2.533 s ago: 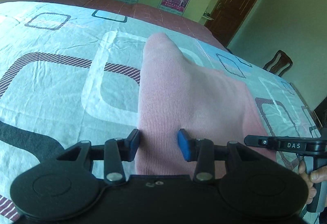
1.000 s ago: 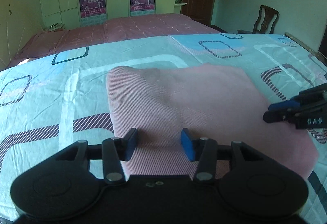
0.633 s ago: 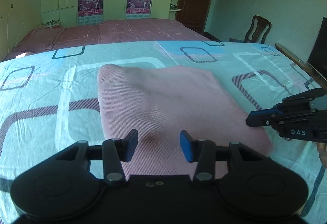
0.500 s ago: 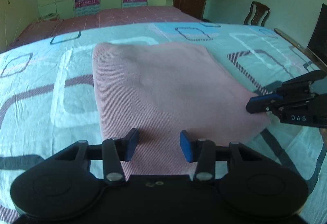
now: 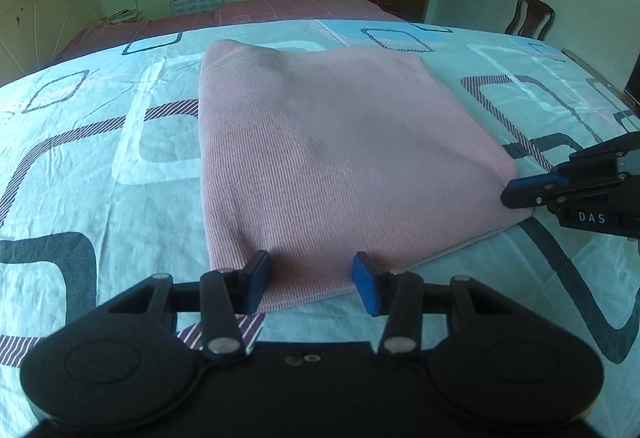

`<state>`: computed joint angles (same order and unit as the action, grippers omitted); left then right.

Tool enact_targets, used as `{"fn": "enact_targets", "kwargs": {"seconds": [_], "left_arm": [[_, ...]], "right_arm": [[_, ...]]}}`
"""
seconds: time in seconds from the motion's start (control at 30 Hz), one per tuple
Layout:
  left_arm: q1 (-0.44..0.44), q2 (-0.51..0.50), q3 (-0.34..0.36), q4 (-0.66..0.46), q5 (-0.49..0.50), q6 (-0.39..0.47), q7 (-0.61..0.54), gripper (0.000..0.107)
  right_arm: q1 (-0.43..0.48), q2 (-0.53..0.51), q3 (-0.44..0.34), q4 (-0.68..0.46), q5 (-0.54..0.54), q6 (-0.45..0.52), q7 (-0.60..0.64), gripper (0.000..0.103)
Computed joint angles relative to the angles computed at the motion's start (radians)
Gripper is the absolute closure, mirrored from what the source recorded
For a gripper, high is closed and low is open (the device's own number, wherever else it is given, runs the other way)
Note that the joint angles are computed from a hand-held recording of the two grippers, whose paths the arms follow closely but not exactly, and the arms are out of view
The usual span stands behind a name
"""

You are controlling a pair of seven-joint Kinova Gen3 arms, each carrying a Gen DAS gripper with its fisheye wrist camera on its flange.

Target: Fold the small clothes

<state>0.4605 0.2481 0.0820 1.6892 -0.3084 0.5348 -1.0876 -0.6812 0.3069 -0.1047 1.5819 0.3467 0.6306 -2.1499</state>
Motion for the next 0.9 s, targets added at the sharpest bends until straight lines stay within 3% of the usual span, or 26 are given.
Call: {"fn": "enact_targets", "kwargs": {"seconds": [0.07,0.13,0.2,0.23,0.27,0.33,0.4,0.5,0.57,0.6,0.63,0.67,0.77,0.9], "left_arm": [[0.017,-0.008,-0.007,-0.011,-0.002,0.025,0.026,0.064],[0.012,-0.024,0.009,-0.007,-0.029,0.025,0.057,0.063],[0.07,-0.021,-0.034,-0.012,-0.099,0.038,0.135,0.056],[0.085,-0.015,-0.046,-0.017,-0.117,0.045,0.16,0.046],[0.082,-0.005,-0.039,-0.028,-0.123,0.059,0.168,0.04],[0.046,0.034,0.005,-0.067,-0.097,0.114,0.139,0.04],[0.062,0.035,-0.008,-0.077,-0.106,0.129,0.14,0.042],[0.069,-0.015,-0.022,-0.032,-0.165,0.066,0.236,0.038],[0.103,-0.029,-0.07,-0.018,-0.216,0.037,0.302,0.021],[0.092,-0.028,-0.068,-0.022,-0.222,0.03,0.312,0.021],[0.063,-0.02,-0.048,-0.039,-0.212,0.036,0.306,0.023],[0.042,-0.012,-0.04,-0.057,-0.186,0.039,0.283,0.023],[-0.028,0.014,-0.012,-0.103,-0.082,0.009,0.163,0.019],[-0.185,0.084,0.101,-0.188,0.074,0.033,0.031,0.02]], "right_arm": [[-0.003,-0.012,0.002,-0.006,-0.009,0.0,0.004,0.097],[-0.023,-0.051,0.017,0.028,0.044,-0.059,-0.05,0.097],[-0.025,-0.061,0.019,0.037,0.079,-0.091,-0.083,0.097],[-0.002,-0.054,-0.005,0.032,0.083,-0.095,-0.083,0.097],[0.038,-0.037,-0.047,0.017,0.074,-0.083,-0.066,0.097],[0.124,0.022,-0.14,-0.026,0.03,-0.026,-0.007,0.097],[0.212,0.037,-0.233,-0.028,0.028,-0.019,-0.002,0.097],[0.351,-0.013,-0.365,0.043,0.084,-0.117,-0.101,0.097],[0.443,-0.033,-0.43,0.081,0.08,-0.181,-0.141,0.095],[0.49,-0.03,-0.457,0.088,0.053,-0.205,-0.14,0.078],[0.536,-0.021,-0.484,0.088,0.013,-0.223,-0.126,0.04],[0.582,-0.007,-0.512,0.09,-0.028,-0.251,-0.115,0.031],[0.721,0.042,-0.613,0.079,-0.15,-0.298,-0.036,0.03],[0.907,0.156,-0.775,0.049,-0.313,-0.323,0.094,0.037]]}}
